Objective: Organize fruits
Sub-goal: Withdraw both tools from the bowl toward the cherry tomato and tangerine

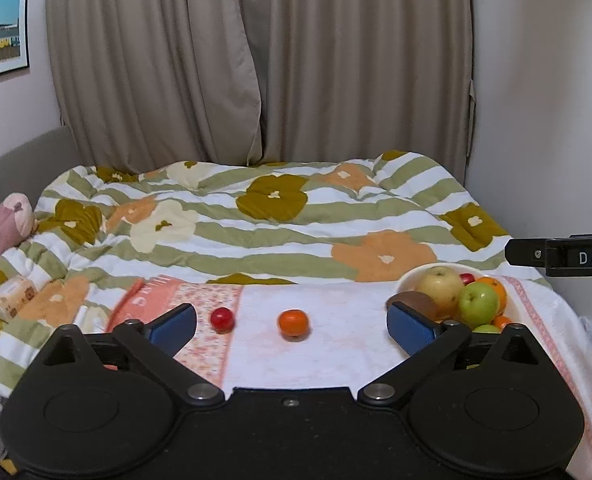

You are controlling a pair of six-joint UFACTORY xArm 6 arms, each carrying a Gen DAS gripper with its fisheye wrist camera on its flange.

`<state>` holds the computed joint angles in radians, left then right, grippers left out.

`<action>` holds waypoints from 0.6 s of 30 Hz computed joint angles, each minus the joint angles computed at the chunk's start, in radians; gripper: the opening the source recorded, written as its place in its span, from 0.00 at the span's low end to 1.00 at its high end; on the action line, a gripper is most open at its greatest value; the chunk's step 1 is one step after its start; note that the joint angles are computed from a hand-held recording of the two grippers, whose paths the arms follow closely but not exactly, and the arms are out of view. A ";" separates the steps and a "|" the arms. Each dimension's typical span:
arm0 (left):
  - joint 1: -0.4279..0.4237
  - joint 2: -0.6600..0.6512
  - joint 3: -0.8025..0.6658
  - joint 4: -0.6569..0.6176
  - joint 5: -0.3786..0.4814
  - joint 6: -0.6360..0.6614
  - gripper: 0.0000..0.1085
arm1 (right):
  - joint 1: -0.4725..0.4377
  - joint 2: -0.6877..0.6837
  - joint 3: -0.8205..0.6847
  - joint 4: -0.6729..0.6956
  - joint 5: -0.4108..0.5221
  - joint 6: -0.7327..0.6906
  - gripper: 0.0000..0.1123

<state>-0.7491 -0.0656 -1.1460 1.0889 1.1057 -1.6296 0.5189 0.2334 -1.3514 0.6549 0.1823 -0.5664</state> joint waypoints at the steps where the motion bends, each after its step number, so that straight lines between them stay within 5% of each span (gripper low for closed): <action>1: 0.004 -0.021 0.022 0.002 -0.008 0.002 0.95 | 0.012 -0.010 0.013 -0.042 -0.005 0.047 0.92; 9: 0.088 -0.199 0.210 0.010 -0.125 0.034 0.95 | 0.087 -0.025 0.053 -0.440 -0.036 0.495 0.92; 18: 0.296 -0.288 0.366 0.026 -0.370 0.160 0.95 | 0.148 0.064 -0.019 -0.930 -0.011 1.050 0.92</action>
